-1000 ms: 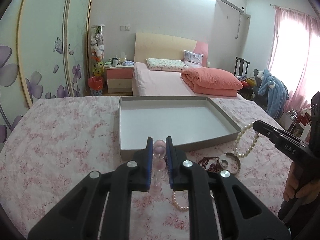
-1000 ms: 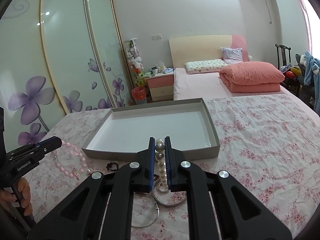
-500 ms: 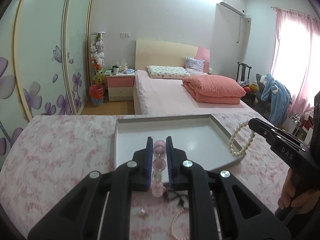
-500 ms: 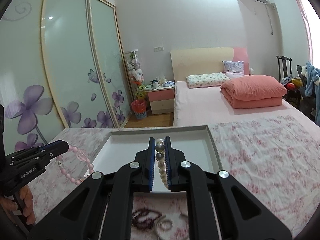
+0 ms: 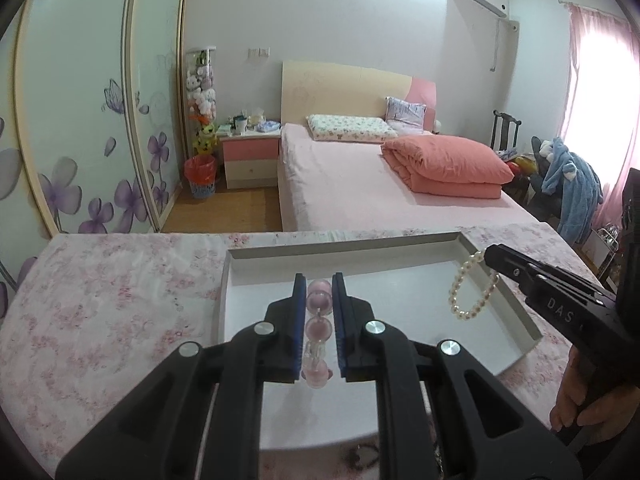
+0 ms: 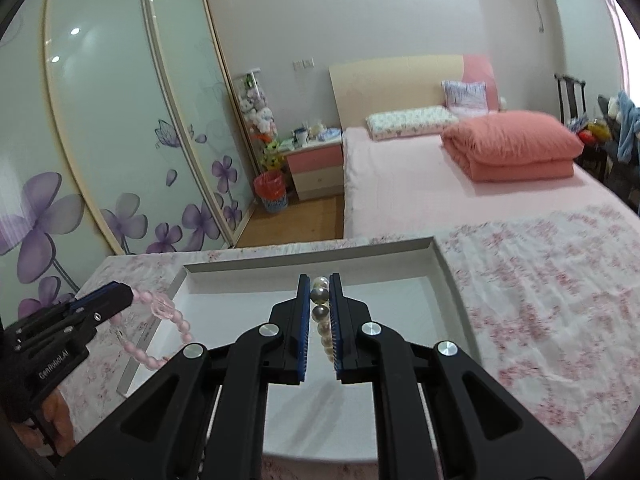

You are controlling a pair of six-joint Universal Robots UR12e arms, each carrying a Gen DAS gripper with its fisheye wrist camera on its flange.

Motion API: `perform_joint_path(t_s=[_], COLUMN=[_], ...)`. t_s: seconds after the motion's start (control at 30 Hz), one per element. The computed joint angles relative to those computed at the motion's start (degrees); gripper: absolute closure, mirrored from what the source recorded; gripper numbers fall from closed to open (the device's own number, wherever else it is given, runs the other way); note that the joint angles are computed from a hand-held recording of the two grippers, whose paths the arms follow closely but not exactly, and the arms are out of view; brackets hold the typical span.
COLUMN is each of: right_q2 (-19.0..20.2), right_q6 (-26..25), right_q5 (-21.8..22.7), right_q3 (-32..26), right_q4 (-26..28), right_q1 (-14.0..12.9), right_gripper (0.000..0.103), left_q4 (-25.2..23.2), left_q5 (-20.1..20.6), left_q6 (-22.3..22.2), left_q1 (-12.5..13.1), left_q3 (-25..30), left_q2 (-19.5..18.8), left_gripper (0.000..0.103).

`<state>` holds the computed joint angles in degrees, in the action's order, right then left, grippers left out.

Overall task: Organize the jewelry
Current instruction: 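Carry both bracelets into the grey tray and open both tools, then withdraw both tools from the tray back toward the remaining jewelry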

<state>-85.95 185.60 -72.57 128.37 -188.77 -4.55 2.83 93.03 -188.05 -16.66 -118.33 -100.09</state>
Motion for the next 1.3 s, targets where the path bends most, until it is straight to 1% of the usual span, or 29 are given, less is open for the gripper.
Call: perform_joint_path(t_s=[0.23, 0.37, 0.43, 0.47, 0.5, 0.57, 0.77, 0.9, 1.13, 1.3], right_q2=[1.9, 2.3, 2.1, 2.0, 1.8, 1.5, 0.8, 0.0, -2.3, -5.0], right_q6=[0.3, -0.3, -0.1, 0.1, 0.5, 0.5, 0.7, 0.4, 0.0, -1.8], right_q5=[0.3, -1.6, -2.2, -2.2, -2.4, -3.1, -3.2, -3.3, -2.9, -2.3], right_q3=[-2.3, -3.1, -2.9, -2.7, -2.3, -1.9, -1.3, -0.5, 1.8, 3.9], right_q4=[3.0, 5.5, 6.1, 6.2, 5.7, 4.9, 4.2, 4.0, 3.7, 5.1], right_q1=[0.4, 0.7, 0.6, 0.4, 0.2, 0.1, -0.3, -0.6, -1.3, -2.1], right_gripper=[0.093, 0.092, 0.084, 0.070, 0.060, 0.060, 0.060, 0.060, 0.060, 0.060], left_q4=[-1.4, -1.8, -1.6, -1.5, -1.6, -1.4, -1.1, -0.7, -0.2, -0.5], left_q5=[-1.0, -0.5, -0.1, 0.1, 0.3, 0.7, 1.6, 1.9, 2.4, 2.4], left_q6=[-0.9, -1.1, -1.3, -1.3, -1.3, -1.7, -1.7, -1.6, -1.3, -0.9], left_q1=[0.7, 0.8, 0.8, 0.8, 0.9, 0.8, 1.1, 1.2, 1.4, 1.6], left_q3=[2.2, 2.7, 2.7, 2.7, 2.7, 2.6, 2.1, 1.2, -1.7, -4.6], left_q2=[-2.8, -3.7, -3.8, -3.8, -3.8, -3.6, -3.0, -2.1, 0.3, 2.8], left_gripper=[0.089, 0.089, 0.088, 0.085, 0.079, 0.073, 0.072, 0.068, 0.067, 0.066])
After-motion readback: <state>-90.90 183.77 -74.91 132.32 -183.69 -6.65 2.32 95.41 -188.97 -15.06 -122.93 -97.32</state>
